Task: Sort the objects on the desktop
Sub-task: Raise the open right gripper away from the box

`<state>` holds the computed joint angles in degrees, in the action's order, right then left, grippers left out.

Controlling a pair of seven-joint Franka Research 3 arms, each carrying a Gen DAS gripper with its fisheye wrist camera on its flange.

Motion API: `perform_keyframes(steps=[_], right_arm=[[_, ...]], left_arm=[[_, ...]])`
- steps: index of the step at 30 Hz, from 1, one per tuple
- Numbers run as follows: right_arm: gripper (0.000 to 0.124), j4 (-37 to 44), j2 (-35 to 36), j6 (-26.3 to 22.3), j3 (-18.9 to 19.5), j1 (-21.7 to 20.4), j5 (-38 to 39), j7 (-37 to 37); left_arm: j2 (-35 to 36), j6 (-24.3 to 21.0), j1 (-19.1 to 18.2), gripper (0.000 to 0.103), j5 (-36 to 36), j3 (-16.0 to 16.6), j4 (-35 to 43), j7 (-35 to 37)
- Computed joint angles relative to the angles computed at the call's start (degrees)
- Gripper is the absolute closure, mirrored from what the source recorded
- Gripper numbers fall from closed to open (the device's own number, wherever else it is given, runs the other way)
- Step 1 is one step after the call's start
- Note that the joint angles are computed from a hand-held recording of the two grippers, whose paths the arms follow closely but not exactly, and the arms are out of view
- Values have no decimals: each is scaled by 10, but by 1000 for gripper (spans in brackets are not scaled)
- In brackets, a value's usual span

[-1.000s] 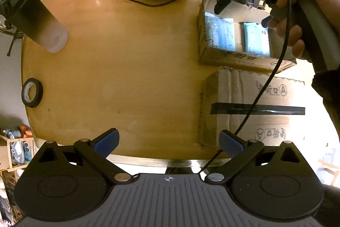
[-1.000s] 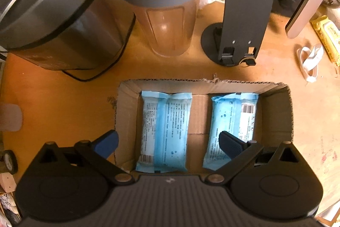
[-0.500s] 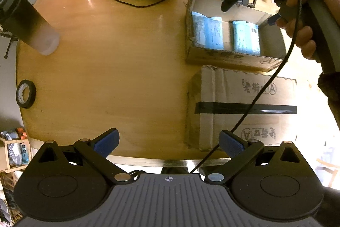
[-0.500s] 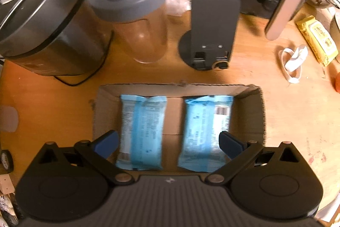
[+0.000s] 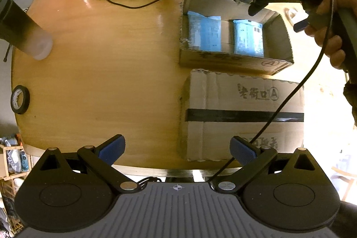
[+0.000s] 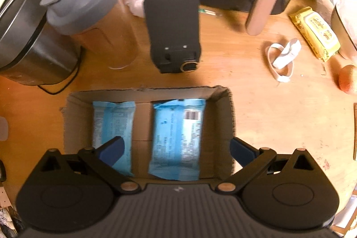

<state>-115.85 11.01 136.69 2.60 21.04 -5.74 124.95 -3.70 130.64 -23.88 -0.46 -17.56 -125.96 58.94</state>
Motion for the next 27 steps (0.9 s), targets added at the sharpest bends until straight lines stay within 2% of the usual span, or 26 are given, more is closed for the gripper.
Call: perform_keyframes(steps=[27], right_arm=[[21, -79, -52, 21, -8, -50, 15, -32]], left_arm=[[58, -9, -19, 0, 20, -17, 59, -31]])
